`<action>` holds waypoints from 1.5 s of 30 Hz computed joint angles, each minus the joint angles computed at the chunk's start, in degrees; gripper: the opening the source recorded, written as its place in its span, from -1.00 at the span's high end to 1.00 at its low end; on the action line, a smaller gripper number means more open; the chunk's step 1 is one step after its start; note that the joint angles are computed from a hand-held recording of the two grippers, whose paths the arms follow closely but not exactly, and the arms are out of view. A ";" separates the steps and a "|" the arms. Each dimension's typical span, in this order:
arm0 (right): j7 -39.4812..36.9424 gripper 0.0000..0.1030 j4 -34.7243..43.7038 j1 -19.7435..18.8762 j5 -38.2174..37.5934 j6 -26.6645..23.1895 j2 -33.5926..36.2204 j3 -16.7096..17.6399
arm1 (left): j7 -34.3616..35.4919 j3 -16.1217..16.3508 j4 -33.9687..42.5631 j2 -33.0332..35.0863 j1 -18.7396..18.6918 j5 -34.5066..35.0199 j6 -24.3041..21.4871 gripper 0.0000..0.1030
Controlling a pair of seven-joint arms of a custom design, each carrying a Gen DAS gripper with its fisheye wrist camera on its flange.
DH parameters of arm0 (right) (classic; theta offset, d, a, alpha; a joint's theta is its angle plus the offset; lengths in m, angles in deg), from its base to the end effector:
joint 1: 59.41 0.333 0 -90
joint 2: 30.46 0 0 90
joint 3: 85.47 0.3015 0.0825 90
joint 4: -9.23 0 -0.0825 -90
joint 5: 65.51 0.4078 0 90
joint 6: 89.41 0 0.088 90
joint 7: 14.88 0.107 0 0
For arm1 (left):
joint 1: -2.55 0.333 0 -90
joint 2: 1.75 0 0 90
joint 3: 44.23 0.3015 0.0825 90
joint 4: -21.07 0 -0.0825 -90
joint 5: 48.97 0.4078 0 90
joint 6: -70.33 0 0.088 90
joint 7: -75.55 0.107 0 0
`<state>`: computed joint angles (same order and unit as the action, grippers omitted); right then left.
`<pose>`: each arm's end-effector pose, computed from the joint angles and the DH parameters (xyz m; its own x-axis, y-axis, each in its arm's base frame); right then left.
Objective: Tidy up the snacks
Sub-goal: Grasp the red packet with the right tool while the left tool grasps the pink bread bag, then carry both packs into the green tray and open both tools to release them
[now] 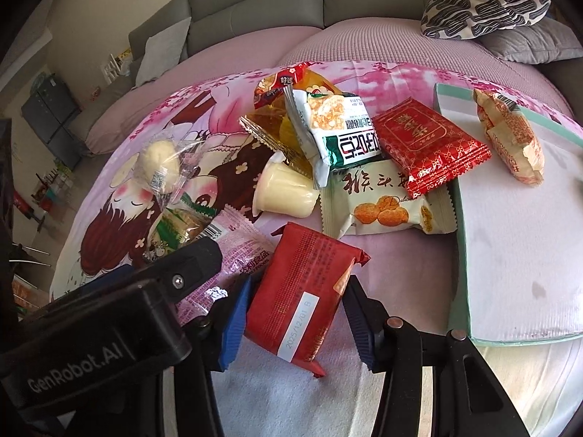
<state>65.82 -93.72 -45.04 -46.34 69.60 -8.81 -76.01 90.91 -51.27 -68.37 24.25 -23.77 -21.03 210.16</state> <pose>0.6521 0.2603 0.3809 0.3311 -0.9121 -0.2418 -0.8194 -0.1508 -0.5530 0.6208 -0.3920 0.4083 0.3570 -0.9023 0.2417 -0.7790 -0.4304 -0.4559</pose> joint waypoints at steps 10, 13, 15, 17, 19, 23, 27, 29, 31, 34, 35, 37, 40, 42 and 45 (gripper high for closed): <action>-3.07 0.15 -1.59 -0.94 3.84 -1.44 -2.05 0.55 | 2.72 -0.65 -0.31 0.46 0.73 -2.15 4.01 -0.93; 0.24 0.18 -2.43 0.07 1.09 -1.84 -2.78 -1.35 | 3.53 -0.56 -0.30 0.54 0.59 -2.71 5.04 -0.93; 0.52 0.18 -2.71 -0.62 1.74 -2.38 -3.06 -1.31 | 4.27 -0.58 0.08 0.84 0.49 -3.06 5.23 -0.85; 2.17 0.18 -3.37 -0.21 0.22 -2.17 -3.64 -2.26 | 5.33 -0.83 0.35 1.12 0.60 -3.89 5.59 -0.73; 3.78 0.18 -3.65 -0.03 -1.12 -2.22 -3.86 -2.90 | 6.23 -0.80 1.00 1.57 0.37 -4.23 5.26 -0.70; 3.12 0.18 -3.54 -1.13 0.13 -2.91 -3.88 -2.14 | 8.10 -0.93 2.24 2.44 0.04 -5.00 4.87 -0.38; 3.63 0.18 -3.25 -0.92 -0.61 -3.29 -3.60 -2.24 | 10.76 -1.38 4.10 3.96 -0.02 -6.61 3.69 -0.02; 3.66 0.18 -3.21 -1.01 -0.70 -3.80 -3.54 -2.28 | 11.75 -1.60 4.41 4.56 0.15 -7.69 4.42 0.09; 3.93 0.18 -3.16 -0.83 -1.24 -3.96 -3.45 -2.46 | 12.33 -1.68 4.47 4.98 0.25 -8.75 5.32 0.12; 4.66 0.18 -3.15 -0.31 -2.73 -3.90 -3.39 -2.85 | 12.61 -1.31 4.60 5.39 -0.06 -9.47 5.68 0.13; 4.78 0.18 -3.10 -0.29 -2.96 -3.93 -3.35 -2.87 | 12.62 -1.13 4.75 5.56 -0.22 -9.47 5.72 0.14; 4.87 0.18 -2.85 -0.29 -3.28 -4.00 -3.12 -2.84 | 12.52 -0.72 5.07 5.83 -0.63 -9.22 5.59 0.14; 5.20 0.18 -2.72 -0.20 -3.74 -3.97 -3.01 -2.84 | 12.28 -0.28 5.54 6.02 -1.11 -8.67 5.15 0.17; 5.36 0.18 -2.74 -0.18 -3.80 -3.70 -3.05 -2.77 | 11.98 -0.22 5.23 5.69 -1.18 -8.53 5.42 0.23; 4.74 0.19 -2.90 -0.60 -3.03 -3.35 -3.31 -2.33 | 11.22 0.21 5.22 5.33 -1.60 -7.65 5.35 0.24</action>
<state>70.56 -96.62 -45.64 -49.37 66.25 -12.12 -78.34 102.13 -51.06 -63.15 29.58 -25.36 -28.69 215.51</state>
